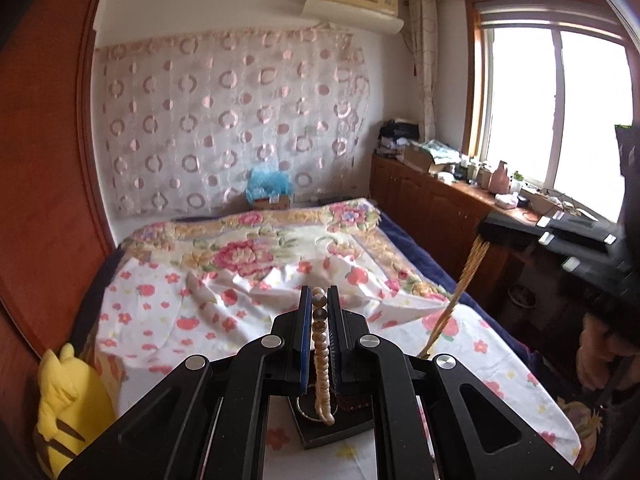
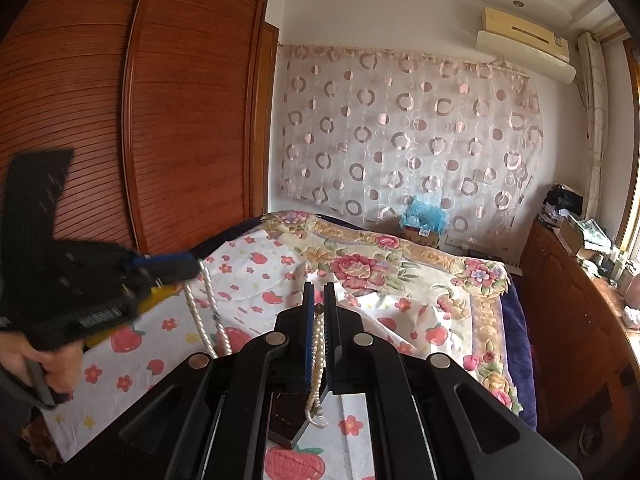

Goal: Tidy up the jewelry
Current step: 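Lower the pearl necklace into the box with the left tool while the right lowers the beige strand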

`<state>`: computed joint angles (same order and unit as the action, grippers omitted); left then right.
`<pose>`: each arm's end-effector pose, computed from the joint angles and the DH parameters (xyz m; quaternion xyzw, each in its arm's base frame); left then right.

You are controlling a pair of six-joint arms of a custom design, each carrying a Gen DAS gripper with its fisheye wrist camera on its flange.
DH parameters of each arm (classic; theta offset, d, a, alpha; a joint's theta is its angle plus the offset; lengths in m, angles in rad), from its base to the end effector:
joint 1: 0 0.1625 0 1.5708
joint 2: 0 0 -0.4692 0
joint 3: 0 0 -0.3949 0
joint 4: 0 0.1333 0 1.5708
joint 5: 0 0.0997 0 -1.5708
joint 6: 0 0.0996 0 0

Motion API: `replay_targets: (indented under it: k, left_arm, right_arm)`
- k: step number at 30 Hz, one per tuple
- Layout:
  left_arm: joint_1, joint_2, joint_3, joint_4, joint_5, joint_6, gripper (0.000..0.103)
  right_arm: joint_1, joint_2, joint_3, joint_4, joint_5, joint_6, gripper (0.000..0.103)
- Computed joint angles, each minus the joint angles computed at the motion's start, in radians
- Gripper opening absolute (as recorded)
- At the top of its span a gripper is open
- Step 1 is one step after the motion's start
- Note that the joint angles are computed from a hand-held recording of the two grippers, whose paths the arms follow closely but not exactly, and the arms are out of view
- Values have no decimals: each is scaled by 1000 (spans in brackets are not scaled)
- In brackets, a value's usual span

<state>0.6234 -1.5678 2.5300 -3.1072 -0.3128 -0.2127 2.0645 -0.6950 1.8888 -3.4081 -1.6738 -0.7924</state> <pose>-0.1328 -0.3764 0.3361 0.1230 0.7836 -0.5008 0.3465 0.4140 -0.5096 0.0764 0.5551 -0.7680 0.3050 0.0953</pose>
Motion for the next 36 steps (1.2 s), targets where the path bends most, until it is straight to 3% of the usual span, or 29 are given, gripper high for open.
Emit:
replay_targets:
  k: [6,11,26,36]
  left_arm:
    - [99,58,5,-72,-72,15,7]
    - [130,69,18,-79,-100,-1,7]
    - [129,57,41,-75,-113,-20,7]
    - [115,0,134,13,-107,-126,7]
  right_arm:
    - [9,19,-24,11,-1,6,5]
    - [7,41,-43,35,1,19,5]
    - [0,116,-77,99,-50,31,5]
    - [-35,156,-51,107,-89,36,6]
